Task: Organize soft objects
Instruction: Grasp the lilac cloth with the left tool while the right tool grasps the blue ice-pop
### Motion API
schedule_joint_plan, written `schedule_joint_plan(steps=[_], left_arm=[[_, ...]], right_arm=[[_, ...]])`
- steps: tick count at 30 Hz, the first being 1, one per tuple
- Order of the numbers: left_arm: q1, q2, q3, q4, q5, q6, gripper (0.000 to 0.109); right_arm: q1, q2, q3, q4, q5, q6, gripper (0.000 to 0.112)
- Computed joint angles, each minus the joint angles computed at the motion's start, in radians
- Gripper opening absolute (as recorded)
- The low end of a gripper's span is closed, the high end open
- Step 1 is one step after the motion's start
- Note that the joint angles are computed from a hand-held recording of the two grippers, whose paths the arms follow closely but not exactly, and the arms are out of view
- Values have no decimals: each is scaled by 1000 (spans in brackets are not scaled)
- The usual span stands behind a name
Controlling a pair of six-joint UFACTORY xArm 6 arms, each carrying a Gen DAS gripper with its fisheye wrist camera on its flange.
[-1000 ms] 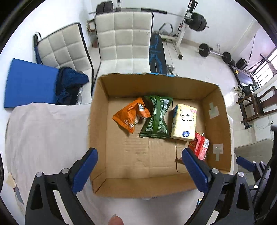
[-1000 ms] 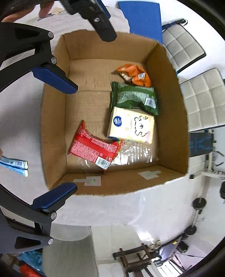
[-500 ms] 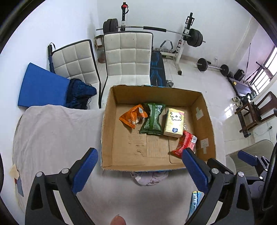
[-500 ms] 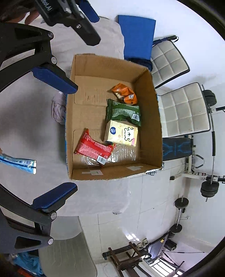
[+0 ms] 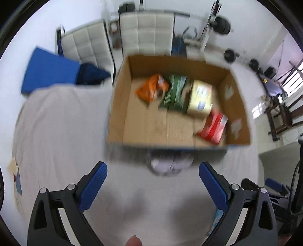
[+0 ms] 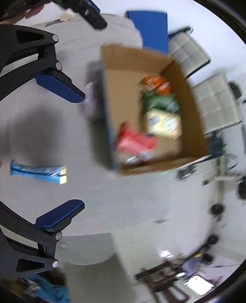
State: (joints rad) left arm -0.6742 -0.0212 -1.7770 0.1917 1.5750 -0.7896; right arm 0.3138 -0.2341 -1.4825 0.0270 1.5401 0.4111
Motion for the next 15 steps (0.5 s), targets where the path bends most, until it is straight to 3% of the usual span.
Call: schedule_joint_plan(steps=[7, 15], left_arm=[[7, 49, 125, -75, -35, 32, 100], [-5, 205, 32, -44, -45, 131, 100]], right_arm=[[-93, -146, 365, 93, 3, 25, 103], [-122, -186, 488, 112, -30, 31, 103]])
